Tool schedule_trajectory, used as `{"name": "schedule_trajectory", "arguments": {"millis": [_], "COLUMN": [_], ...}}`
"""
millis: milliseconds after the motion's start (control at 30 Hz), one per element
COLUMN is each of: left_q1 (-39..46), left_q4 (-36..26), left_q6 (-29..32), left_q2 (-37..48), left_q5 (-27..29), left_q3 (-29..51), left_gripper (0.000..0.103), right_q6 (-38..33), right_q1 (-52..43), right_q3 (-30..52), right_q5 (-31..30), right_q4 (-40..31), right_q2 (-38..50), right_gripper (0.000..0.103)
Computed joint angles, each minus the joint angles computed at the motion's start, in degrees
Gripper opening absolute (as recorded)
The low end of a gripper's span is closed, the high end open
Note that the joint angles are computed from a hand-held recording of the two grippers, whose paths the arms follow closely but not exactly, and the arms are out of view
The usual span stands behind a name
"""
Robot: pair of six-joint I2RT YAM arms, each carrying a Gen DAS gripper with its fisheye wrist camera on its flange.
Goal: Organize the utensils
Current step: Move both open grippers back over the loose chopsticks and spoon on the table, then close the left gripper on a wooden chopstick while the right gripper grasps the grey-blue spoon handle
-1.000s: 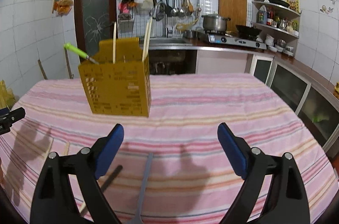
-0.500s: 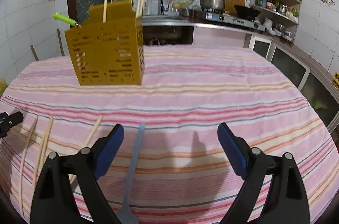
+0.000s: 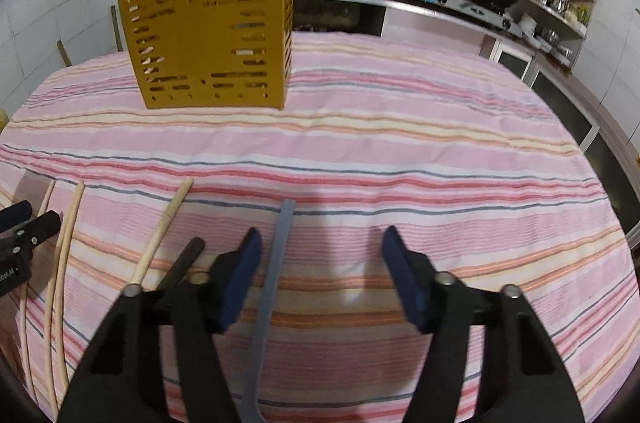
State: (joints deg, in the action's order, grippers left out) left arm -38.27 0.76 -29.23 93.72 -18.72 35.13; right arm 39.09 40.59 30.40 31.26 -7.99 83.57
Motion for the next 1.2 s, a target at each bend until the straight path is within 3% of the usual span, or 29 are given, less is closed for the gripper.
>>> {"name": "schedule_trajectory", "arguments": {"millis": [200,367,467,633,933,1200], "left_q1": [1.2,0.9,1.1,2.8,2.5,2.6], "left_q4": [-2.3,-4.7,-5.0,-5.8,-5.7,-5.4], "left_q6": [-2.0,-3.8,-3.6,-2.5,-0.8,-0.4], "left_q2": [-0.1,1.9,2.6,2.5,4.1,3.4], "left_q5": [0.9,-0.2,0.1,2.8,1.9,2.5], "left_q3": [1.1,3.6,4.4,5.4,6.7,6.2], "left_gripper": [0.058,0.051,0.042,0.019,0.010,0.004], "right_q6": [0.0,0.4,0.2,0.0,-1.3,-1.3], "right_q1": [0.5,0.8,0.6,0.7,-0.7,-0.2], "right_q3": [1.4,1.9,1.7,2.2,3.5,2.4], "right_q5": [-1.0,-1.0,-1.4,-2.1,-3.8,-4.0], "right_q4": [-0.7,-0.8,-0.3,-0.4,0.3,0.0], "right_q2": [1.3,1.9,1.7,1.8,3.2,1.0], "right_gripper": [0.037,0.032,0.031,0.022,0.011,0.009]}}
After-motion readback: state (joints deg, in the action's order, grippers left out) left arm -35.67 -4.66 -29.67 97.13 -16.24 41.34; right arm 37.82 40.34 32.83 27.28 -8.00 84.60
